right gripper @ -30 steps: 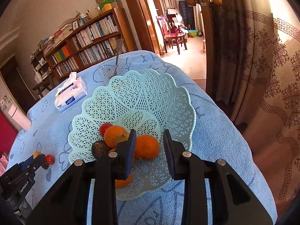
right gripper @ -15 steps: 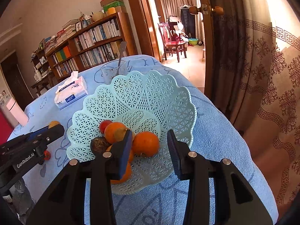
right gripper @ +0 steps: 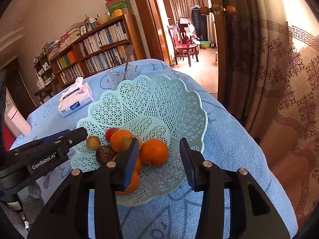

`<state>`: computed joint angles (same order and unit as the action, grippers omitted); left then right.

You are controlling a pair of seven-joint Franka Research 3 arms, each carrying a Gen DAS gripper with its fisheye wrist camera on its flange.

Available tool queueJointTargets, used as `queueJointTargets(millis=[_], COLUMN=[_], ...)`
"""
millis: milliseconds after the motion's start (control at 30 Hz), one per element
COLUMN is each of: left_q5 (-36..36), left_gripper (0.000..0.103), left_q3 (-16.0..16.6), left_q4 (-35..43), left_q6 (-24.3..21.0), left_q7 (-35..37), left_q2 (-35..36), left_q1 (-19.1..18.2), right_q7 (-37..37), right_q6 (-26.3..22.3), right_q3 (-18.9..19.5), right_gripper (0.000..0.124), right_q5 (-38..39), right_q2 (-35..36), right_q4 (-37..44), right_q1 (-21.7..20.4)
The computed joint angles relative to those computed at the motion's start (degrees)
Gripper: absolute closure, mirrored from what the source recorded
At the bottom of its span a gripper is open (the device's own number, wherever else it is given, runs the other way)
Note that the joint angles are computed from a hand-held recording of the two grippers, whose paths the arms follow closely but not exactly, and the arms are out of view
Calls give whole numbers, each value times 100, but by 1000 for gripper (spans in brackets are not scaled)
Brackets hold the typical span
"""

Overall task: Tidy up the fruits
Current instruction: 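Lower the yellow-brown fruit into the basket and open the left gripper, then withdraw both grippers and move the left gripper over the dark avocado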

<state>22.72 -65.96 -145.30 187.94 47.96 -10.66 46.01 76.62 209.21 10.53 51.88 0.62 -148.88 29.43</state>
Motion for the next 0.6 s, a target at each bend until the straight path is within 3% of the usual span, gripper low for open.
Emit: queueJointTargets(millis=[133,367,600], left_q5=[-95,4,356], left_gripper=[38,34,28], left_q3=[742,1713,2291], left_q4=[-196,-474,-778], left_q6=[13,-113,-229], left_q7=[-94,-383,-594], left_q2=[-178,-491,-859], left_q1=[-595,-1237,-1554], right_q7=[-89,-232,-468], right_q6=[25,19,16], right_q3=[12,39,84], right_gripper=[72,72,72], right_q5=[106,249,498], right_q2=[-2,-17,-6], right_q4=[31,54,135], right_q1=[23,57,137])
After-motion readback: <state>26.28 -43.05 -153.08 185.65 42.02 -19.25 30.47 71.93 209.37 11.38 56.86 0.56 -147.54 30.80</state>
